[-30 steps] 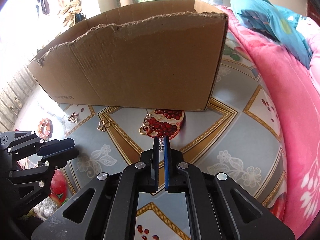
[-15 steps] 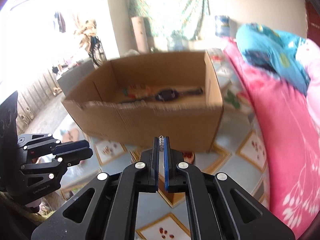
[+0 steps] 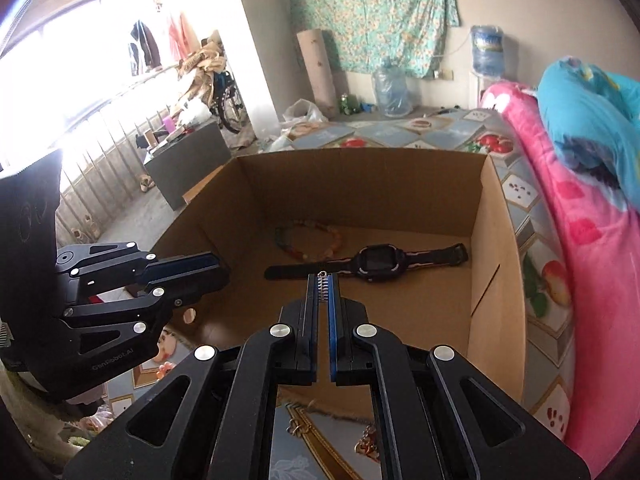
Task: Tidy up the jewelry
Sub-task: 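Carry both charms over the cardboard box and open both grippers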
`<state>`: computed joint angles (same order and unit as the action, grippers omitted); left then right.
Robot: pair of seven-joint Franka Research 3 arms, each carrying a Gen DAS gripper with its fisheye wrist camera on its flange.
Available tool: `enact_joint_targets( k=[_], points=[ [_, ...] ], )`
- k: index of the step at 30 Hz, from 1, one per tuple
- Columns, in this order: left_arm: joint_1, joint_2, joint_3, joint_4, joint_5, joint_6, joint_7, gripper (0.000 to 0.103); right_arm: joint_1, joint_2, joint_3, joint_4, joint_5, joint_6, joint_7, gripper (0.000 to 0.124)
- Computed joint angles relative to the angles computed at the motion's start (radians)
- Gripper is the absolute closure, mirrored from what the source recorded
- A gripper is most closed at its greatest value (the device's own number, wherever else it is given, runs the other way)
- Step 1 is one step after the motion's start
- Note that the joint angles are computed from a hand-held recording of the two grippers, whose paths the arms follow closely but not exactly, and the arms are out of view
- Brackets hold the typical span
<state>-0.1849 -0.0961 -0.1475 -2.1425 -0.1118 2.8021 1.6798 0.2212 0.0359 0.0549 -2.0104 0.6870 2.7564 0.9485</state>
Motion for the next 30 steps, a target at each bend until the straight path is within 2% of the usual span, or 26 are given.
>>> enact_joint_targets(
  k=[2, 5, 7, 9, 10, 14, 21, 23, 26, 28, 30],
  points=[
    [0.015, 0.029, -0.006, 0.021, 0.05, 0.006, -0.058, 0.091, 0.003, 0.041, -0.008, 0.037, -0.102, -0.017, 0.093, 0.121],
    [0.029, 0.06, -0.01, 0.049, 0.086, -0.011, -0.098, 0.09, -0.005, 0.065, -0.009, 0.065, -0.149, -0.053, 0.136, 0.117],
    [0.035, 0.067, -0.012, 0.052, 0.086, -0.001, -0.108, 0.086, -0.011, 0.063, -0.006, 0.061, -0.147, -0.047, 0.135, 0.117],
    [0.041, 0.069, -0.015, 0.05, 0.113, 0.013, -0.139, 0.074, -0.017, 0.05, -0.001, 0.051, -0.121, -0.038, 0.116, 0.116],
    [0.043, 0.066, -0.015, 0.043, 0.122, 0.026, -0.151, 0.073, -0.02, 0.042, 0.001, 0.044, -0.101, -0.031, 0.102, 0.115],
    [0.049, 0.052, -0.015, 0.027, 0.16, 0.07, -0.193, 0.072, -0.024, 0.013, 0.001, 0.02, -0.037, 0.008, 0.068, 0.114],
    [0.029, -0.053, 0.014, -0.079, 0.115, 0.177, -0.188, 0.068, -0.015, -0.087, -0.02, -0.059, 0.161, 0.061, -0.081, 0.112],
    [-0.023, -0.103, 0.056, -0.134, 0.047, 0.216, -0.13, 0.067, -0.002, -0.137, -0.036, -0.104, 0.24, 0.066, -0.141, 0.111],
    [-0.133, -0.189, 0.145, -0.229, -0.04, 0.271, -0.026, 0.063, 0.025, -0.228, -0.067, -0.195, 0.348, 0.074, -0.246, 0.105],
    [-0.188, -0.245, 0.187, -0.293, -0.051, 0.297, 0.005, 0.059, 0.041, -0.276, -0.083, -0.249, 0.372, 0.073, -0.278, 0.102],
    [-0.24, -0.293, 0.226, -0.345, -0.051, 0.287, 0.023, 0.057, 0.048, -0.323, -0.089, -0.313, 0.363, 0.076, -0.272, 0.102]
  ],
)
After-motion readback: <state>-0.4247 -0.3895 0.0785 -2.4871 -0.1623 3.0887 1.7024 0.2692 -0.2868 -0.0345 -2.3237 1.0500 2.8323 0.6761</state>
